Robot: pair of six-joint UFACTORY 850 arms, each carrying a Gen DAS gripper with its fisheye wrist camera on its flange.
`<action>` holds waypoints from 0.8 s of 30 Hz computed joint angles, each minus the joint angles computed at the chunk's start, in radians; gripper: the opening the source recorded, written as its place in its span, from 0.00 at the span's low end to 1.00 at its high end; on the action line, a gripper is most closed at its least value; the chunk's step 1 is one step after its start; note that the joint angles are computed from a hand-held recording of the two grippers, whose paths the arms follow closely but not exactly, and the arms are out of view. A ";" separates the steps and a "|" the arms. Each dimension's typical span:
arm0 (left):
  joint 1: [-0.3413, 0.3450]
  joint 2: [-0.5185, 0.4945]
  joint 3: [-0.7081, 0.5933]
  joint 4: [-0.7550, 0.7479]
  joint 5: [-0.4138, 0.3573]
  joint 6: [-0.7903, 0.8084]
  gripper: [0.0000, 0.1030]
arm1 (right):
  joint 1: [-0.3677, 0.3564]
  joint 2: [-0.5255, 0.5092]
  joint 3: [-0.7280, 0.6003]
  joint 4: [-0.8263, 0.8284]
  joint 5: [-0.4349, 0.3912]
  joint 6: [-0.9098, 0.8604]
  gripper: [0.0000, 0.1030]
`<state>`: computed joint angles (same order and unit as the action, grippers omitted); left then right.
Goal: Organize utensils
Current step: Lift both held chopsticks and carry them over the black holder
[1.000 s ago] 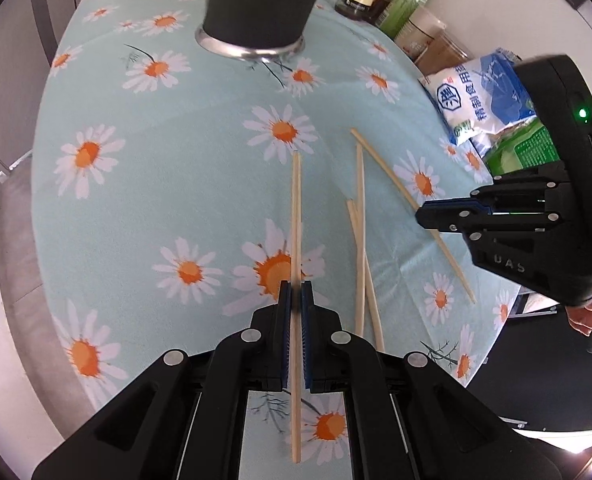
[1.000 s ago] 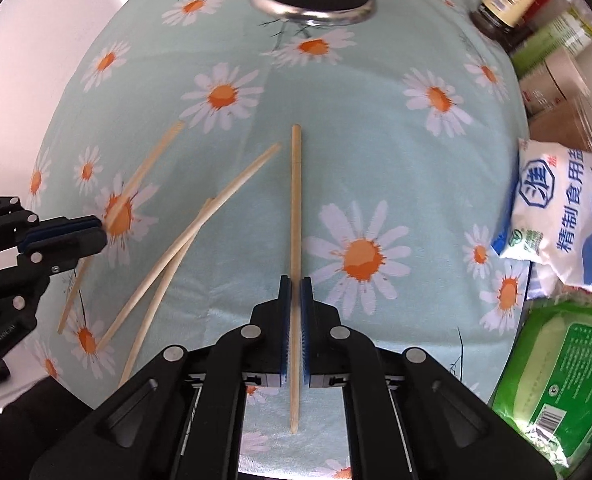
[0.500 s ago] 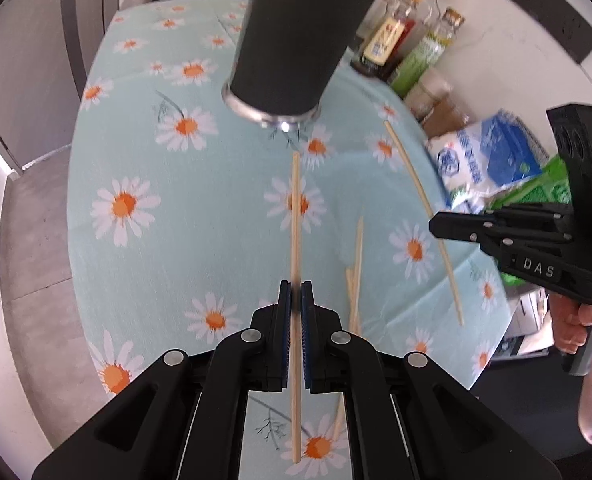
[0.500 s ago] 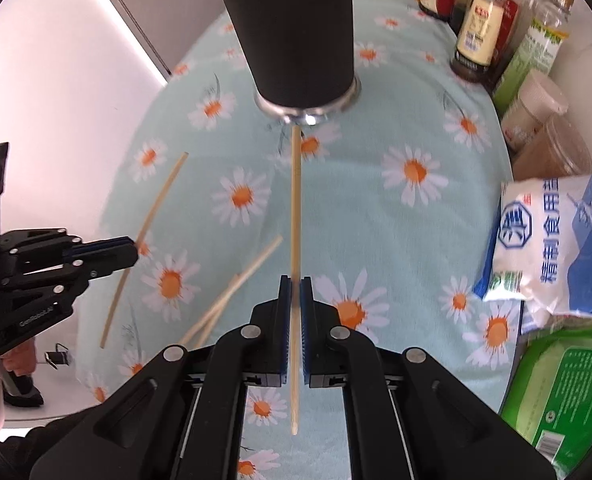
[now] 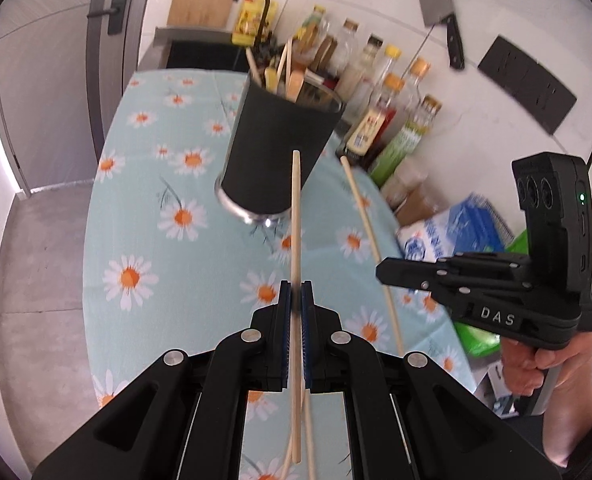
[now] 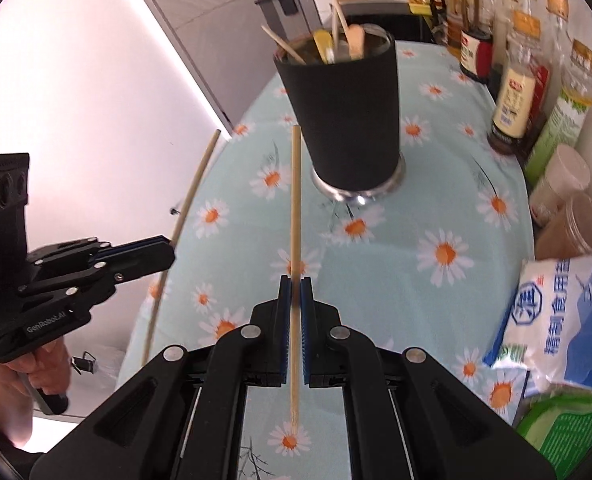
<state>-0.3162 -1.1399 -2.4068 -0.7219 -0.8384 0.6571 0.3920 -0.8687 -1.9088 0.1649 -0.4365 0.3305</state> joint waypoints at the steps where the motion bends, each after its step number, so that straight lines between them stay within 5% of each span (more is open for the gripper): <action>1: -0.001 0.006 0.008 -0.017 0.010 0.008 0.04 | -0.002 0.006 0.004 0.022 0.014 -0.027 0.05; 16: -0.012 0.040 0.039 -0.247 0.140 0.127 0.04 | -0.032 0.044 0.013 0.206 0.117 -0.258 0.05; 24: -0.017 -0.018 -0.089 -0.295 0.185 0.131 0.04 | -0.047 0.043 -0.006 0.289 0.213 -0.362 0.05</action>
